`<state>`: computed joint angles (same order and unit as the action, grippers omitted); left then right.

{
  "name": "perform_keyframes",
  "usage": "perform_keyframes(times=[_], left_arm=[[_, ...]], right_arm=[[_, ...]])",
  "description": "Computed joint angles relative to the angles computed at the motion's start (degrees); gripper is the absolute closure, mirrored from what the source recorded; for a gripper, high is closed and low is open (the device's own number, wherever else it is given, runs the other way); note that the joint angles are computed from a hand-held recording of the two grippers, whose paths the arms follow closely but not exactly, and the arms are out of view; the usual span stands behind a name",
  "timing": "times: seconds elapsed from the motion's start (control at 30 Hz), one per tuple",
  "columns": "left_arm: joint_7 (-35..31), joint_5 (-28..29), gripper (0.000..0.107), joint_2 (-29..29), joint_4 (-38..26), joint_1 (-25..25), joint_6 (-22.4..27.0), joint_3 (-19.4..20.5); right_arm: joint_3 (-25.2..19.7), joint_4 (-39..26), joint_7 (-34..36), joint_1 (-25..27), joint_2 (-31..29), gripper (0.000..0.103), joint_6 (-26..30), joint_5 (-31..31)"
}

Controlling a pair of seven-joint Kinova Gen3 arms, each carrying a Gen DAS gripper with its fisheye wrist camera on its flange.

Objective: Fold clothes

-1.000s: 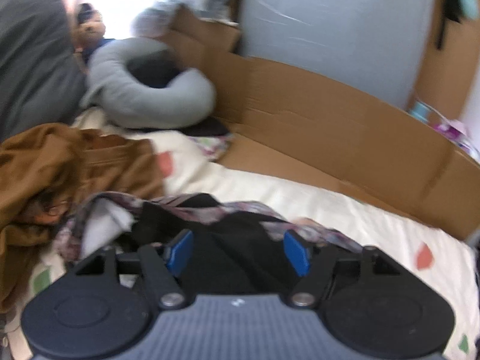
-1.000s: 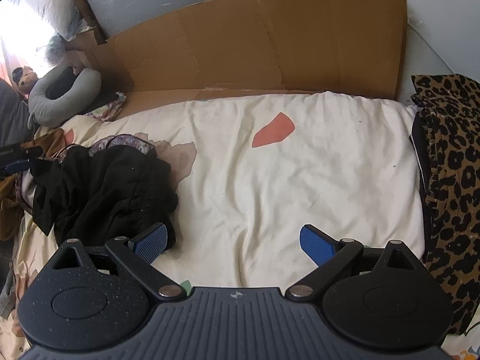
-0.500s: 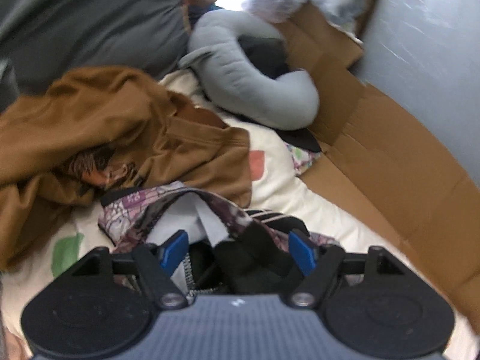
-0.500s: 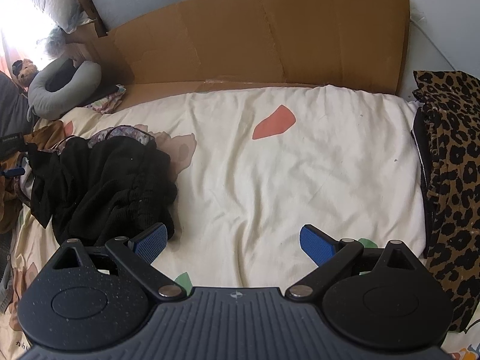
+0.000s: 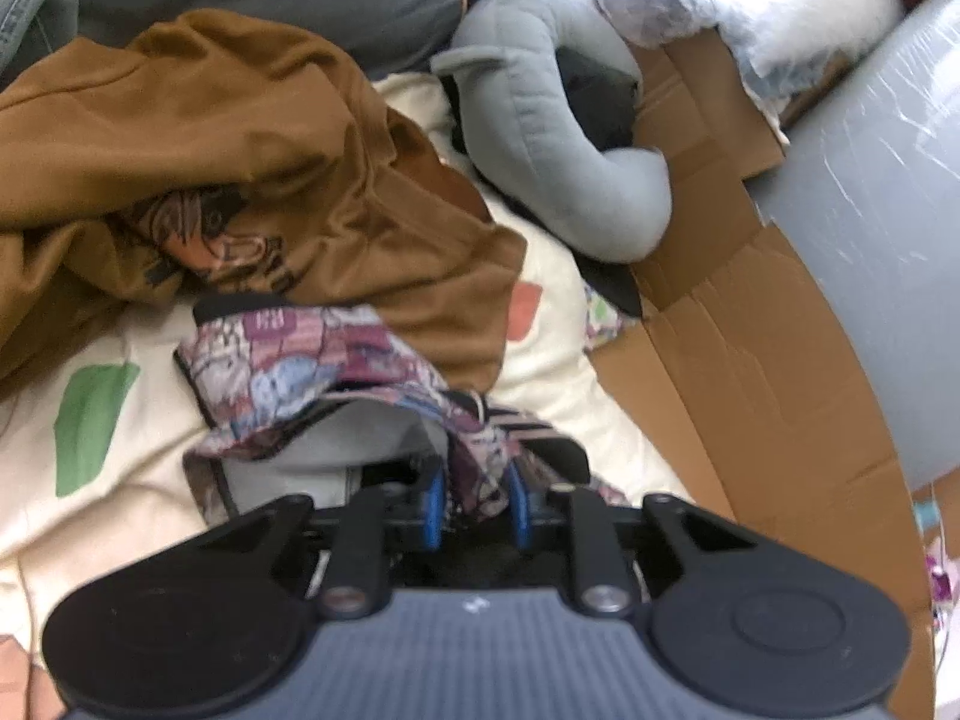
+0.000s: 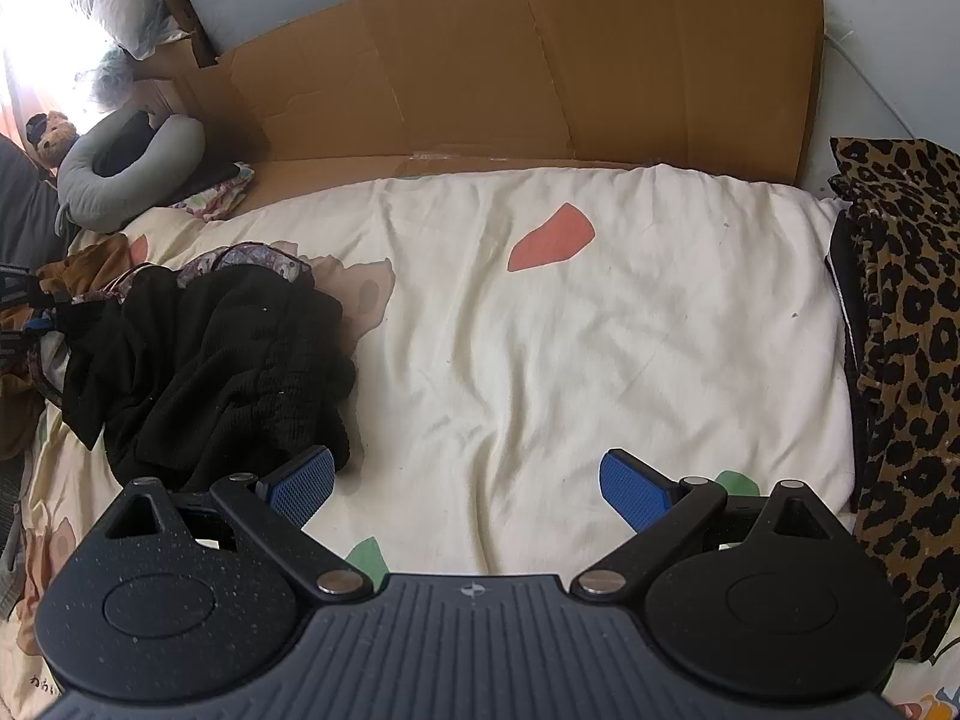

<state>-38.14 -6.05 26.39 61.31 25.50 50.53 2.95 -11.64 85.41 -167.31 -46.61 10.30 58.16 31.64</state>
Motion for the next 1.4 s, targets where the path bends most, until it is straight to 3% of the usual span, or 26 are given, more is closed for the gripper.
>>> perform_keyframes(times=[0.07,0.5,0.7,1.03,1.23,1.4], left_arm=[[-1.7,1.8,0.101,-1.3,2.2,-1.2,-1.3,1.3],[-17.9,14.4,0.104,-10.3,14.4,-5.4,-4.7,7.3],[-25.1,19.9,0.104,-11.9,16.6,-6.2,-1.4,9.1],[-38.2,34.6,0.104,-14.8,20.9,-8.1,-0.2,11.3],[-46.9,43.7,0.104,-14.2,20.0,-9.2,2.9,12.4],[-51.0,47.1,0.104,-12.8,18.9,-8.5,5.4,12.8]], right_arm=[[0.0,0.1,-0.1,0.0,-0.1,0.005,-0.1,0.0],[-0.2,0.0,0.2,0.1,-0.1,0.005,-0.7,-0.5],[-0.2,-0.2,0.8,0.1,-0.1,0.005,-1.4,-1.0],[-0.3,-0.7,2.1,0.8,-0.4,0.005,-4.7,-3.1],[-0.4,-1.5,4.3,1.4,-0.6,0.005,-8.0,-5.1],[-0.5,-2.4,7.1,1.7,-0.5,0.005,-9.1,-7.4]])
